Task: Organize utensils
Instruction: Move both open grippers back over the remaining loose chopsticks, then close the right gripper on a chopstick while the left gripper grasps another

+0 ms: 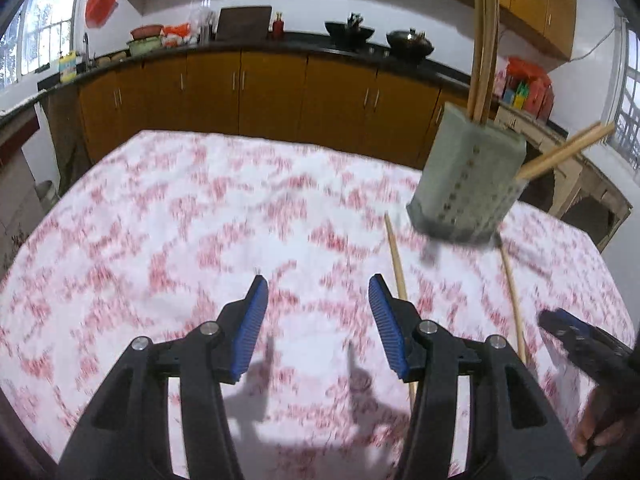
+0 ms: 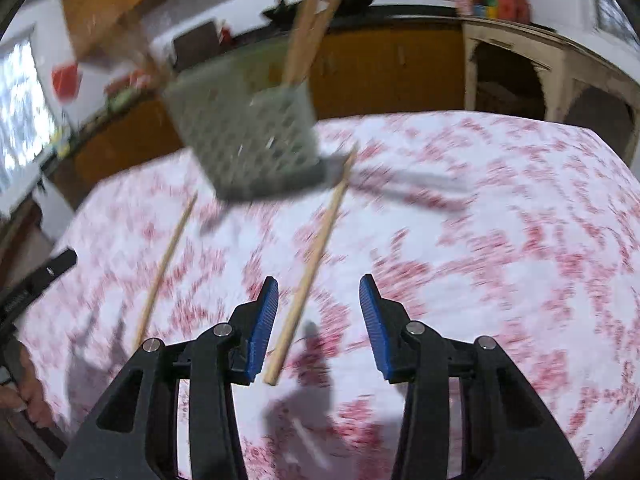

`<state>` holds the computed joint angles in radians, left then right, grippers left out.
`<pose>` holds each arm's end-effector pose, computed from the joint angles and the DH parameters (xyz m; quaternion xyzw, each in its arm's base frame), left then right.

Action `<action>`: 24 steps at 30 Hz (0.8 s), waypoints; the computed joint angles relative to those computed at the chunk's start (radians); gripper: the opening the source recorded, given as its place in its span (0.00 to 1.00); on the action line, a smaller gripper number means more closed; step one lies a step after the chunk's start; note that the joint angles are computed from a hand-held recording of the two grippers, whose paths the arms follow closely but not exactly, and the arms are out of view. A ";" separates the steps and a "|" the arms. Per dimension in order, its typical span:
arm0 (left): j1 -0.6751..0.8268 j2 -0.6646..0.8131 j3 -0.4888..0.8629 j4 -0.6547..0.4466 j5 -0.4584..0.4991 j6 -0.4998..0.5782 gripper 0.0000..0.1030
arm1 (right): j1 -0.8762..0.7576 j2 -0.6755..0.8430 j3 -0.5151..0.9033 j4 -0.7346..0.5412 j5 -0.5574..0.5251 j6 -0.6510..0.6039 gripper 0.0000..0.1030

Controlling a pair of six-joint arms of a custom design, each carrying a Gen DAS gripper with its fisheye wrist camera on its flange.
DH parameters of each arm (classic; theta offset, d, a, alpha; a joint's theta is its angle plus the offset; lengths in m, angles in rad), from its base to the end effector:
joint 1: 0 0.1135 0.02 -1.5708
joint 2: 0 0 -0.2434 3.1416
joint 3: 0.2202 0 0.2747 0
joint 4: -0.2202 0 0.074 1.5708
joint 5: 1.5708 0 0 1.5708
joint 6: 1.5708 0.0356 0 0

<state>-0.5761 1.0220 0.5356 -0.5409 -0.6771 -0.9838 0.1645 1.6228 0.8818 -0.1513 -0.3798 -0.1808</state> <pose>0.1888 -0.0961 0.1618 -0.2712 0.8718 0.0494 0.4050 0.3314 0.0684 0.1365 -0.2210 0.9015 0.1753 0.3282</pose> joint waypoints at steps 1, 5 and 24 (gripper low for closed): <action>-0.001 0.007 -0.002 0.004 0.006 0.000 0.51 | 0.022 0.027 0.010 0.002 0.030 -0.005 0.40; -0.010 0.021 -0.013 0.017 0.022 0.011 0.51 | 0.042 0.040 -0.028 0.061 0.090 -0.007 0.16; -0.083 0.448 0.194 0.139 0.157 0.132 0.29 | -0.213 0.201 0.171 -0.009 0.093 0.112 0.07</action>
